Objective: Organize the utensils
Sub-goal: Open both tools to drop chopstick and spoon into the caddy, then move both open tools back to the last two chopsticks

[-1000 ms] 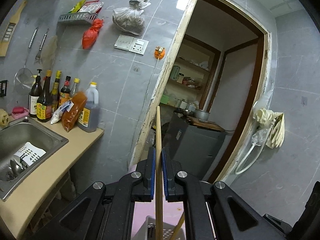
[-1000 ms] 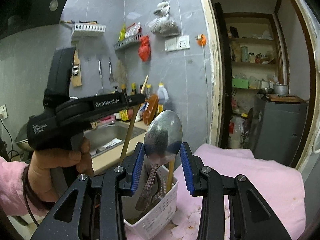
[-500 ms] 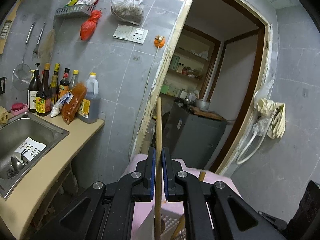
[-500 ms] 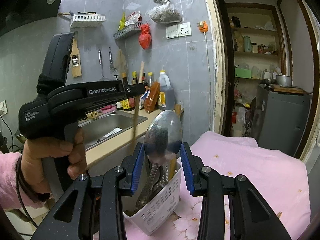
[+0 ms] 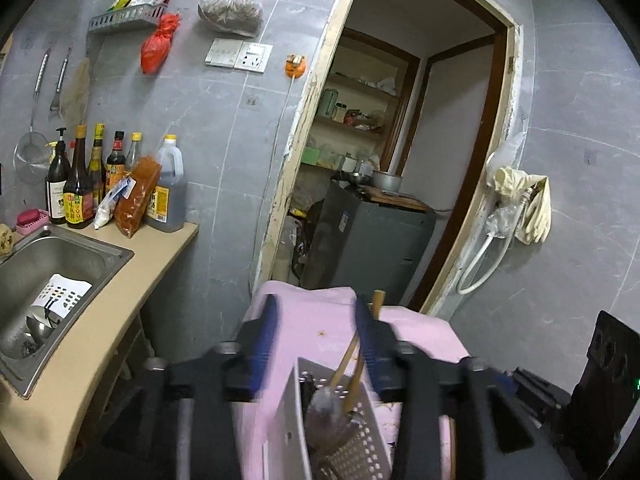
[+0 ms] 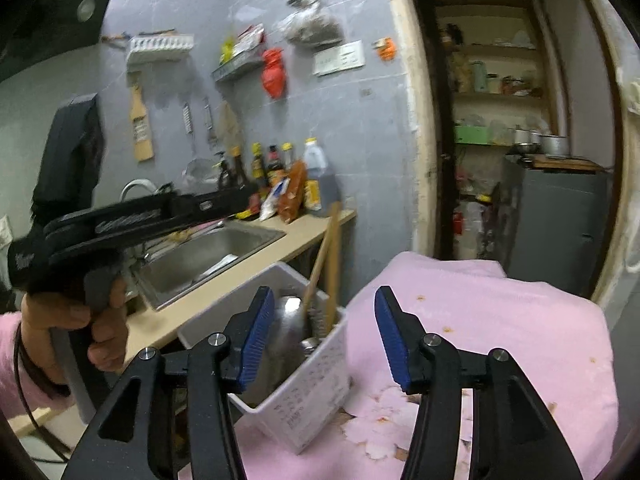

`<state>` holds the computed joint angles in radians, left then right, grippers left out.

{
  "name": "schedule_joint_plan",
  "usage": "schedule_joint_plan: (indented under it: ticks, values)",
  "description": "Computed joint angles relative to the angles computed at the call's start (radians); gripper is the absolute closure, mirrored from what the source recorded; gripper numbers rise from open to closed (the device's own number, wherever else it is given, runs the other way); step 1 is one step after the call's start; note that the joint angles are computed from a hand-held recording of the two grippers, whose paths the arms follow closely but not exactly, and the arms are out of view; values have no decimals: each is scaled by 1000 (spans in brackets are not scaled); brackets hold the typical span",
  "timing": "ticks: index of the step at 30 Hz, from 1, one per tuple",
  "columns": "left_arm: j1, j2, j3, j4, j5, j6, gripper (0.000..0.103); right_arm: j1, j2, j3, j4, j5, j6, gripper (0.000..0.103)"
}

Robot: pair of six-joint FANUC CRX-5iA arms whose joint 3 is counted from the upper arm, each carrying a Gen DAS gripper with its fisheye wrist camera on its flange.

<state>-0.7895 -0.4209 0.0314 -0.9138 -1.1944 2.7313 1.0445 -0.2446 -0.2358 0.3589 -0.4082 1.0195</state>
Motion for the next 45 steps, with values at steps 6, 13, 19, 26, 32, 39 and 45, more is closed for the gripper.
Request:
schedule_joint_plan:
  ticks: [6,13,19,26,32,39,45]
  values:
    - [-122,73,85,-84,-98,5,26,-47,-77,-106,304,3,-305,22]
    - [-222,192,188,-146,-163,-4,7,-108,-152,-157,408,-67,-381,8]
    - [-232,277,240,-136,-166,11,4,-171,-182,-171,395,-94,-346,1]
    - [-219,374,304,-93,-156,-29,4,-264,-183,-166,248,-110,-184,1]
    - [-180,438,325,-27,-101,-45,4,-350,-141,-138,88,-124,-4,1]
    - [-89,482,290,119,-27,-37,4,-416,-79,-101,-78,-157,181,1]
    - [-38,503,250,202,-1,-38,4,-424,-23,-80,-157,-203,253,1]
